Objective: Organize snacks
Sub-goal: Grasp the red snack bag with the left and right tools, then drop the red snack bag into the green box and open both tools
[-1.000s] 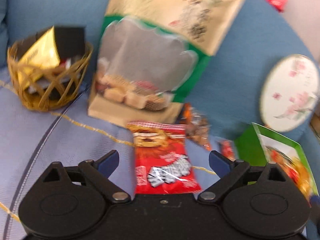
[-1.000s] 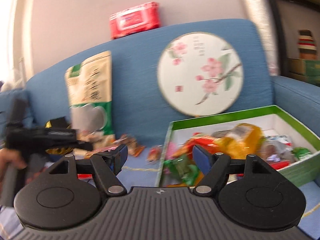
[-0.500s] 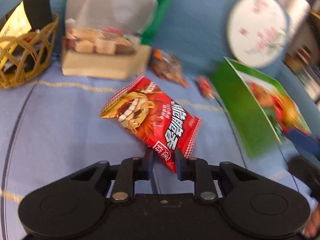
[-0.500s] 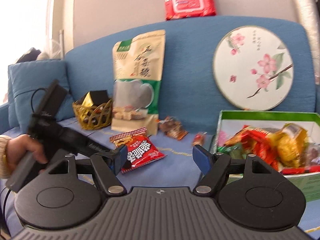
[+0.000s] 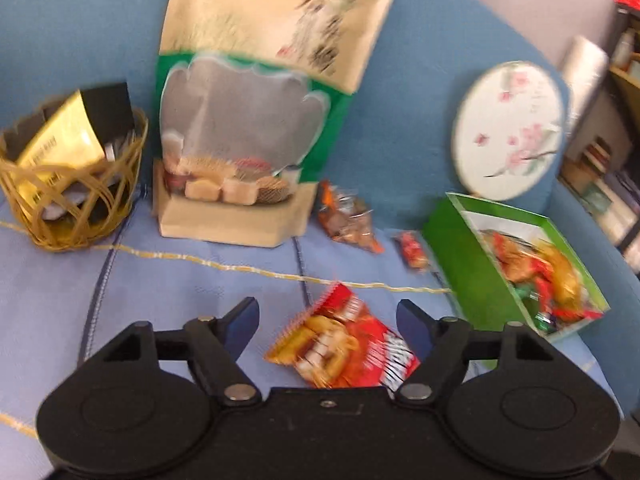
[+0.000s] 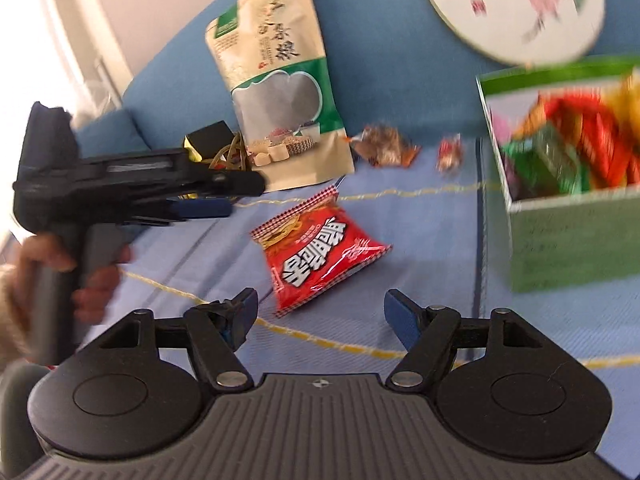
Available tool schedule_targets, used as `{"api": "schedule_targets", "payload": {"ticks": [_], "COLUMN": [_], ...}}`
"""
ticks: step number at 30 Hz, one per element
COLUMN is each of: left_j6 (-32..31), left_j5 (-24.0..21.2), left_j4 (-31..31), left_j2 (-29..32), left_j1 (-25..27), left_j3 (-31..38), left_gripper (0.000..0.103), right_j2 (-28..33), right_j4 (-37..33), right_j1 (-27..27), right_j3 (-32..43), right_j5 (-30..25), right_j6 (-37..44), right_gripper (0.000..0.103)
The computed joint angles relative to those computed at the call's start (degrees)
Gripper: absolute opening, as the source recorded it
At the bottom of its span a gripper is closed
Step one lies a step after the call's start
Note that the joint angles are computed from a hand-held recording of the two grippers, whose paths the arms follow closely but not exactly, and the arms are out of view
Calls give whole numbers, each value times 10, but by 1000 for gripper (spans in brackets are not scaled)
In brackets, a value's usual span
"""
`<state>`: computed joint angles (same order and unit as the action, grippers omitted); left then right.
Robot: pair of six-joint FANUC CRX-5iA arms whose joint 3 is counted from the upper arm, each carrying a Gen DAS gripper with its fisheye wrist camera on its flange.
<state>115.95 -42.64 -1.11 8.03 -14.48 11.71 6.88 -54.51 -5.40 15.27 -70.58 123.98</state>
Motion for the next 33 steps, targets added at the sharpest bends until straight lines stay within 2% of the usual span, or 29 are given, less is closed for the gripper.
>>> {"api": "schedule_targets", "payload": {"ticks": [1, 3, 4, 6, 9, 10, 11, 12, 14, 16, 18, 19, 21, 24, 28, 33], "left_j6": [-9, -32, -38, -80, -155, -151, -143, -131, -109, -103, -108, -117, -93, -80, -89, -111], "left_j5": [-7, -23, -37, -22, -41, -42, -38, -30, -23, -28, -46, -44, -44, -55, -23, -14], "left_j4": [25, 77, 96, 152, 205, 190, 174, 160, 151, 160, 163, 171, 147, 107, 108, 126], "left_j2": [10, 23, 28, 16, 8, 6, 4, 2, 3, 12, 24, 26, 27, 29, 24, 67], "left_j1": [9, 23, 28, 32, 28, 23, 18, 16, 16, 20, 19, 18, 9, -7, -18, -35], "left_j3": [1, -4, -5, -41, -57, -53, -50, -48, -45, -40, -28, -30, -20, 8, 23, 98], "left_gripper": [96, 70, 53, 52, 57, 64, 83, 90, 93, 86, 57, 47, 44, 40, 40, 40], "right_j2": [3, 6, 8, 10, 4, 1, -1, -2, -3, -1, 4, 8, 16, -2, -25, -43], "right_j4": [0, 4, 7, 8, 19, 24, 29, 33, 39, 46, 45, 35, 21, 27, -4, -25], "right_j1": [-1, 0, 0, -1, 5, 8, 11, 14, 21, 29, 33, 31, 25, 25, 5, -19], "right_j3": [1, 3, 5, 8, 1, -3, -6, -9, -15, -17, -19, -16, -4, -11, -16, -19], "right_j5": [-2, -4, -6, -10, 5, 14, 22, 30, 54, 71, 79, 73, 51, 64, 95, 154], "right_j6": [-10, -30, -42, -55, -57, -57, -57, -57, -57, -63, -64, -55, -52, -40, 7, 56], "right_gripper": [103, 103, 102, 98, 97, 96, 96, 95, 94, 93, 83, 75, 56, 40, 38, 37]}}
